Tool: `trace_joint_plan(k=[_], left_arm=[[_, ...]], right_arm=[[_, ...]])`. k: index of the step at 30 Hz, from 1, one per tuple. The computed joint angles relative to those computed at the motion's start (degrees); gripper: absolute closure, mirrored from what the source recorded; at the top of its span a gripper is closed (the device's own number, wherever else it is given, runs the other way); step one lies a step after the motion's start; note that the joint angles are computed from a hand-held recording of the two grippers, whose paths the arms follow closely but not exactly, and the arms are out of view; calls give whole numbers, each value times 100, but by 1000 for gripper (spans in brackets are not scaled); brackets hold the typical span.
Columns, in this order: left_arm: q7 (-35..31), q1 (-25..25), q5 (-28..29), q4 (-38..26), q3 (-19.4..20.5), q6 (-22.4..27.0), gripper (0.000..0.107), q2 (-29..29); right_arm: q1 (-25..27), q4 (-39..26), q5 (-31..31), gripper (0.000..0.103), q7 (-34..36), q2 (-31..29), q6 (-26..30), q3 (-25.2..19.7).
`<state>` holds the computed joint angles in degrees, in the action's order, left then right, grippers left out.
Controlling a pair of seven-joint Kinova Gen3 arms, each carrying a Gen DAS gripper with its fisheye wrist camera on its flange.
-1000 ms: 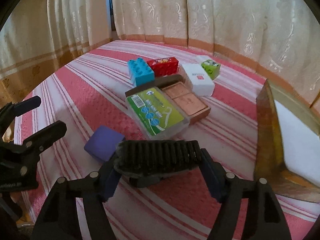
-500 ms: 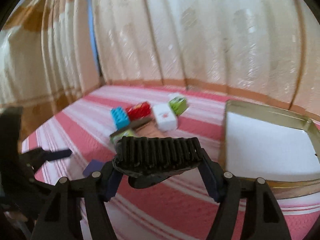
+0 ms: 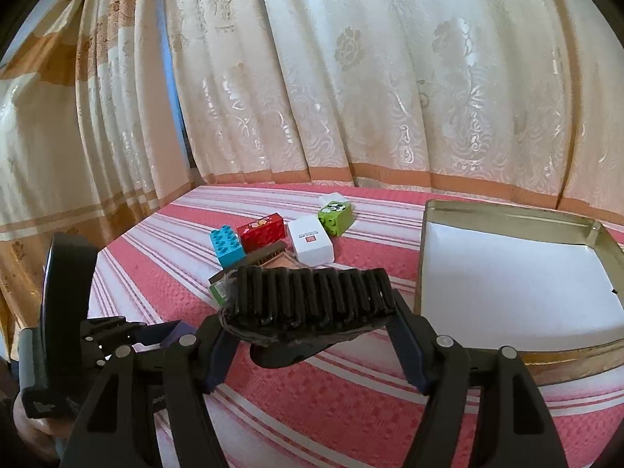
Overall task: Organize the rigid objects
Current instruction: 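Grasp the purple block with the left tool while the right tool grasps the black brush, then carry the block and brush into the gold tin and open both tools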
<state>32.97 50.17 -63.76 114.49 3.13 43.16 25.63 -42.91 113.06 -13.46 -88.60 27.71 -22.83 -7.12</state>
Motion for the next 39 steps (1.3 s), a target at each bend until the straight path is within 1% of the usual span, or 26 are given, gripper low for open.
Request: trace_joint_plan(k=[3,5,7,9,11,15,18,20,22,24,25,28,30,34,39], left_arm=[[245,30,-154,106,-45,-121,68,-48],[378,36,-216,150,-33,-150,69,-77],[499,81,-305,162,-12,-101,69,-97],[618,192,-455,148,17,97,69,-118],[718,249,-594,135,80,286,69,-154],[1087,310,-1063,205,239,583,69,-291],[1177,337,-1325,123,411,953,69,-314],[1164,308,-1506,24,502,1104,69,-311],[1028,258,-1642,-133,573,1202,69,-270],[831,217,-1689,-314,618,1263,69,-206],[762,202,-1736,-400,623,1256,69,-172],[643,143,-1902,-636,604,1106,69,-56],[402,136,-1874,-896,585,1053,69,71],[-263,187,-1782,-1514,449,861,69,373],[-869,359,-1690,-2221,171,618,69,767]], right_arm=[[-56,37,-84,32,45,6,-101,64],[-130,127,-200,32,110,-14,-293,122],[-83,243,-211,32,93,-39,-557,62],[-30,367,-224,32,73,-71,-829,4],[-42,487,-362,32,129,-102,-1112,28],[46,686,-596,32,148,-158,-1483,2],[-32,843,-1046,32,355,-198,-1813,117],[42,910,-1224,32,404,-222,-1926,125],[187,957,-1270,32,371,-242,-1960,114],[180,991,-1488,32,531,-252,-2033,189],[162,1027,-1635,32,636,-254,-2117,237],[277,1139,-1809,32,697,-274,-2299,243],[344,1176,-1938,32,741,-280,-2371,256],[383,1163,-2357,32,1067,-255,-2494,365],[448,981,-2958,32,1760,-160,-2379,540]])
